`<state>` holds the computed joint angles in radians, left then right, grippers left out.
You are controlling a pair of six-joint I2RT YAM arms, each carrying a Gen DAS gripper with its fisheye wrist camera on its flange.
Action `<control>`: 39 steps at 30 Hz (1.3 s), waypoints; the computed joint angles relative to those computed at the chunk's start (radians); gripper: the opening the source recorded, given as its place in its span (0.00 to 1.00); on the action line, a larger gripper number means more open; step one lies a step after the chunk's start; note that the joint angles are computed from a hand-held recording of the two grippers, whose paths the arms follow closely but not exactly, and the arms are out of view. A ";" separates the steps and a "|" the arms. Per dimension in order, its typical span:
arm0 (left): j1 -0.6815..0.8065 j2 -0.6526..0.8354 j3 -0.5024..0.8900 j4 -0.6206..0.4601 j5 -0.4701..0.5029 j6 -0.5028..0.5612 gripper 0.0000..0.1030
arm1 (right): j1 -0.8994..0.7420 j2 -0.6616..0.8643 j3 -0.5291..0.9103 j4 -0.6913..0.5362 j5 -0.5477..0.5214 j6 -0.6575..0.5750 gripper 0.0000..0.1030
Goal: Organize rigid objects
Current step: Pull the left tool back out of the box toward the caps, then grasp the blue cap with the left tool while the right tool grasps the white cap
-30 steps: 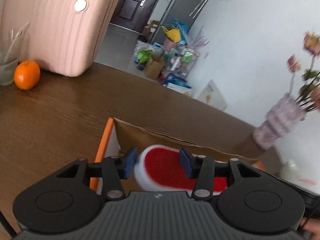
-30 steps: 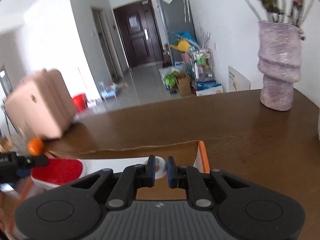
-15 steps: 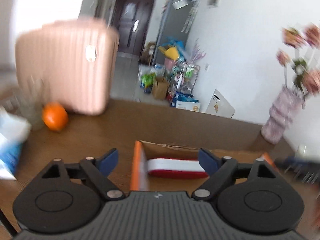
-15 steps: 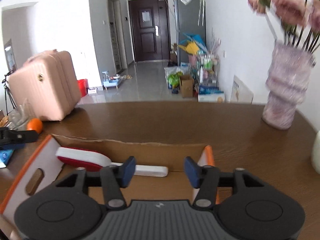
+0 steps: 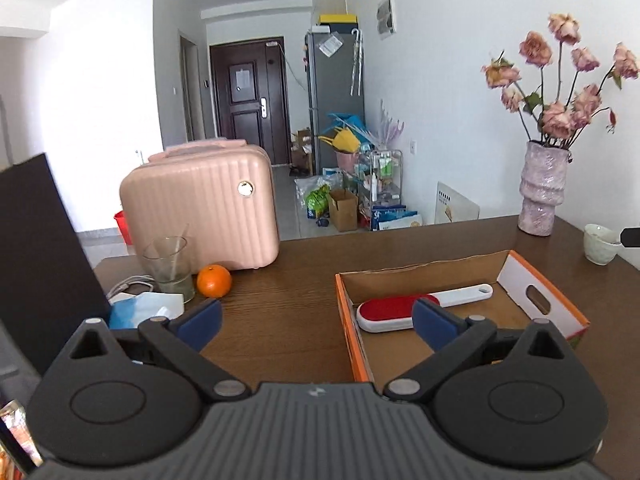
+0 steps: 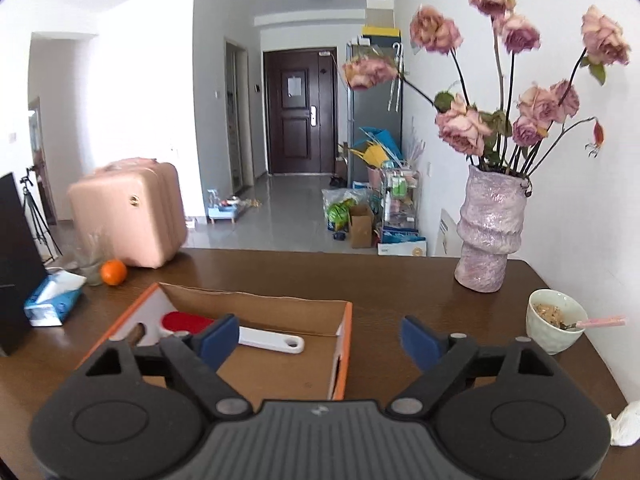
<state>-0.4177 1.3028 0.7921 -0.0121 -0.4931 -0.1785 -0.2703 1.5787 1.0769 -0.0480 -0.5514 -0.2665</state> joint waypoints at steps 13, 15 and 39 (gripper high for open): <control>-0.641 -0.242 -0.350 -0.161 -0.501 -0.565 1.00 | -0.263 -0.470 -0.607 0.121 -0.341 -0.126 0.89; -0.766 -0.180 -0.345 -0.267 -0.580 -0.748 1.00 | -0.338 -0.519 -0.682 0.057 -0.417 -0.225 0.89; -0.736 0.294 -0.276 -0.007 -0.443 -0.821 1.00 | -0.407 -0.293 -0.924 0.211 -0.370 -0.509 0.70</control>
<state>-1.1541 1.5973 0.5158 -0.0192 -0.9361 -0.9995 -0.6778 1.2854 0.1529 0.1627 -0.9210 -0.7760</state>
